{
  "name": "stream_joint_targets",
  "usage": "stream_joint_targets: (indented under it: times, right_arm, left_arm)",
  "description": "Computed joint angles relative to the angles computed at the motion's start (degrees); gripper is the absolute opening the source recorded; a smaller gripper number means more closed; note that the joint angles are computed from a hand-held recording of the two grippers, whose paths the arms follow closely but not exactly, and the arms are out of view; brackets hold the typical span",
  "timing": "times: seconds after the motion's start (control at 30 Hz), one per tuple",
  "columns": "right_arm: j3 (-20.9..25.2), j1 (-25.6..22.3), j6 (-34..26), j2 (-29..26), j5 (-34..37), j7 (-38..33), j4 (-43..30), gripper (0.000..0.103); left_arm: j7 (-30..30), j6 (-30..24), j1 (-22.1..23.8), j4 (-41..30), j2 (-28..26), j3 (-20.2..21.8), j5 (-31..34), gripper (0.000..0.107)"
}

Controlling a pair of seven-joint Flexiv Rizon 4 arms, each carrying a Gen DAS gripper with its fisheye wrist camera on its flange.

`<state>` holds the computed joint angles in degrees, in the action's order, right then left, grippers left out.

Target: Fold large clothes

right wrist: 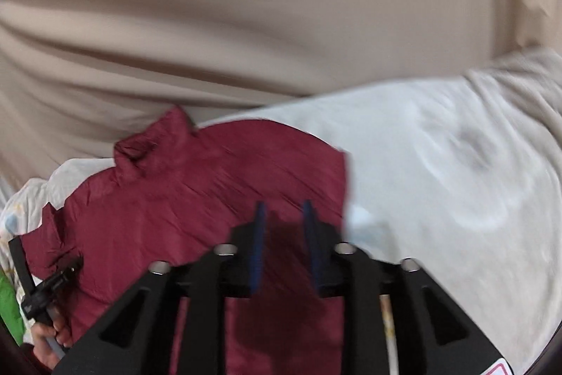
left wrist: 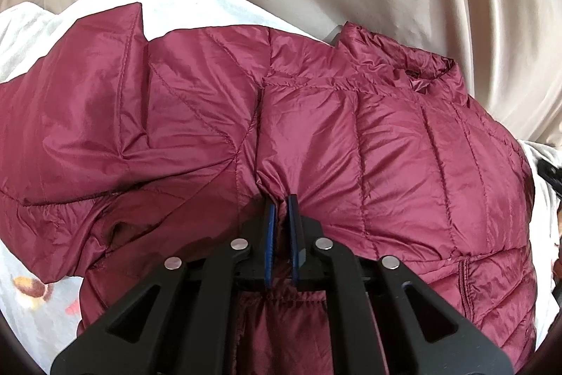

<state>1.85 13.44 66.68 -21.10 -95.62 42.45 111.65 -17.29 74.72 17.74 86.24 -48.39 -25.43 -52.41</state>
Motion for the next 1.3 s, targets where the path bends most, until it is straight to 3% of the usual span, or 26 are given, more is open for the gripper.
stream_joint_targets:
  times: [0.07, 0.13, 0.2, 0.3, 0.37, 0.4, 0.5, 0.63, 0.77, 0.83, 0.93, 0.97, 1.07, 1.13, 1.23, 1.3]
  right_arm:
    - [-1.12, 0.71, 2.26, -3.35, 1.88, -2.91, -3.39, 0.028]
    - [-0.48, 1.60, -0.90, -6.53, 11.76, -12.22, -4.97, 0.008]
    - [-2.97, 2.44, -0.26, -6.53, 10.74, -9.28, -3.61, 0.000]
    - [-4.23, 1.53, -0.09, -3.10, 5.69, 3.05, 0.42, 0.000]
    - [-2.97, 1.49, -1.74, -1.06, 3.33, 4.73, 1.79, 0.002]
    - [-2.13, 1.74, -2.55, -0.34, 2.86, 3.30, 2.15, 0.007]
    - [-0.02, 1.68, -0.25, 0.18, 0.21, 0.46, 2.77, 0.007]
    - [1.10, 3.38, -1.62, -3.00, 12.72, -12.22, 3.59, 0.000]
    - [-0.79, 4.34, -0.28, -0.95, 6.07, -2.35, 4.86, 0.004]
    - [-0.29, 5.13, -1.90, -0.05, 4.45, -1.92, 4.86, 0.006]
    - [1.49, 6.35, -4.89, -3.93, 16.72, -14.83, 3.14, 0.002]
    - [0.90, 7.35, -5.57, -4.40, 17.43, -15.51, 2.83, 0.002]
    - [0.83, 10.75, -10.03, -2.47, 20.78, -17.45, 2.83, 0.011]
    - [1.15, 12.13, -10.37, -0.84, 19.42, -16.75, 3.63, 0.020]
    - [2.60, 14.01, -11.06, 0.86, 17.89, -15.71, 5.10, 0.029]
    - [3.52, 14.76, -9.88, 1.40, 15.60, -14.29, 6.42, 0.030]
  left_arm:
    - [-0.23, -0.68, 0.25, -0.06, 0.09, -0.02, -0.07, 0.007]
    - [0.29, -1.19, 0.76, 0.11, 0.09, -0.47, -0.61, 0.010]
    - [1.70, -1.97, 1.27, 0.47, 0.24, -1.08, -1.29, 0.017]
    - [3.02, -1.01, 0.65, 0.82, 0.41, -0.78, -1.97, 0.019]
    - [2.91, -1.04, 0.27, 0.66, 0.33, -0.34, -2.04, 0.018]
    - [2.88, -1.14, 0.20, 0.60, 0.28, -0.23, -2.11, 0.018]
    - [3.01, -0.95, -0.05, 0.56, 0.32, 0.02, -2.29, 0.018]
    - [3.26, -0.39, -0.26, 0.54, 0.32, 0.03, -2.40, 0.019]
    - [2.97, 1.06, -0.41, 0.68, 0.25, -0.04, -2.39, 0.018]
    - [2.85, 0.97, 0.04, 0.87, 0.29, -0.44, -2.53, 0.018]
    - [3.24, 0.36, 1.25, 1.51, 0.69, -1.56, -3.66, 0.019]
    - [3.44, 0.04, 1.80, 2.00, 1.11, -1.82, -4.40, 0.019]
    - [6.76, -1.14, 6.24, 5.37, 4.23, -4.42, -11.32, 0.030]
    - [7.53, -2.48, 8.00, 5.90, 5.69, -4.02, -15.56, 0.063]
    - [6.01, -2.04, 10.08, 3.30, 5.80, -1.94, -21.63, 0.072]
    - [-2.97, -1.87, 8.53, -2.94, 2.78, 4.49, -17.32, 0.076]
